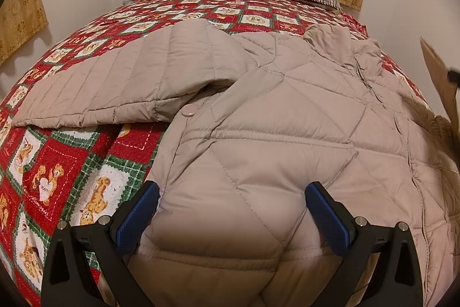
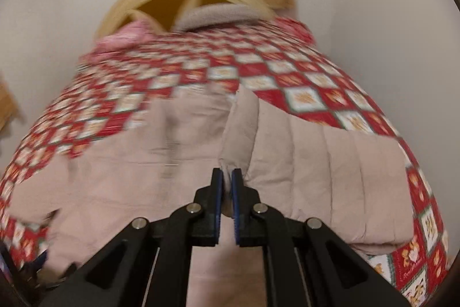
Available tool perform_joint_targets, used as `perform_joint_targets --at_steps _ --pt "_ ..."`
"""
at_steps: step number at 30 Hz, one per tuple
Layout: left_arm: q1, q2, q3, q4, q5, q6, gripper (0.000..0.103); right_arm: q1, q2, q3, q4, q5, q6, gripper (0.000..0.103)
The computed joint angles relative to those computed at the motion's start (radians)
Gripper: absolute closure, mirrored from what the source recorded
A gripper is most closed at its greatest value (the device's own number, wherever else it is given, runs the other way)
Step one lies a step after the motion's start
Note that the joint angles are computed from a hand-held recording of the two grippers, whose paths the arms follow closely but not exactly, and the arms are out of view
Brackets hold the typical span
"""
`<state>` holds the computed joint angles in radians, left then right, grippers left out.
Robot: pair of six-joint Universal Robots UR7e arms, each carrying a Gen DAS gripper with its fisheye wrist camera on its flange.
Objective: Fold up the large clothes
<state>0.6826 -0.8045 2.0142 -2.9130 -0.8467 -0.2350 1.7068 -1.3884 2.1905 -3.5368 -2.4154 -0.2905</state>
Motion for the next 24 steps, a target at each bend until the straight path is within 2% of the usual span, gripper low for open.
perform_joint_targets --at_steps 3,6,8,12,16,17,18,19,20,21,24 --pt "0.0 0.003 -0.003 -0.004 -0.005 -0.002 0.001 0.051 0.035 -0.014 0.057 0.041 0.035 0.094" --pt "0.002 0.003 -0.004 -0.01 -0.011 -0.002 0.001 0.046 0.081 -0.031 0.14 0.134 0.108 0.094" --pt "0.003 0.004 -0.005 -0.013 -0.015 -0.003 0.001 0.03 0.138 -0.044 0.148 0.181 0.13 0.094" --pt "0.005 0.0 -0.002 -0.014 -0.016 0.0 0.001 -0.042 0.201 -0.074 0.217 0.33 0.216 0.094" --pt "0.006 -0.003 0.0 -0.017 -0.021 -0.001 0.001 -0.083 0.218 -0.077 0.253 0.48 0.218 0.085" --pt "0.005 -0.002 -0.001 -0.017 -0.021 -0.002 0.001 -0.089 0.212 -0.076 0.269 0.51 0.227 0.076" --pt "0.006 -0.003 0.0 -0.017 -0.02 -0.001 0.001 -0.102 0.194 -0.072 0.289 0.565 0.233 0.057" --pt "0.006 -0.002 -0.001 -0.017 -0.02 -0.001 0.001 -0.105 0.175 -0.06 0.287 0.596 0.235 0.044" --pt "0.006 -0.002 -0.001 -0.017 -0.02 -0.001 0.001 -0.104 0.157 -0.051 0.27 0.606 0.23 0.025" --pt "0.006 -0.003 0.0 -0.017 -0.02 -0.001 0.001 -0.096 0.134 -0.032 0.222 0.601 0.211 0.016" --pt "0.006 -0.003 0.0 -0.015 -0.018 -0.001 0.001 -0.083 0.051 0.024 0.132 0.586 0.157 0.015"
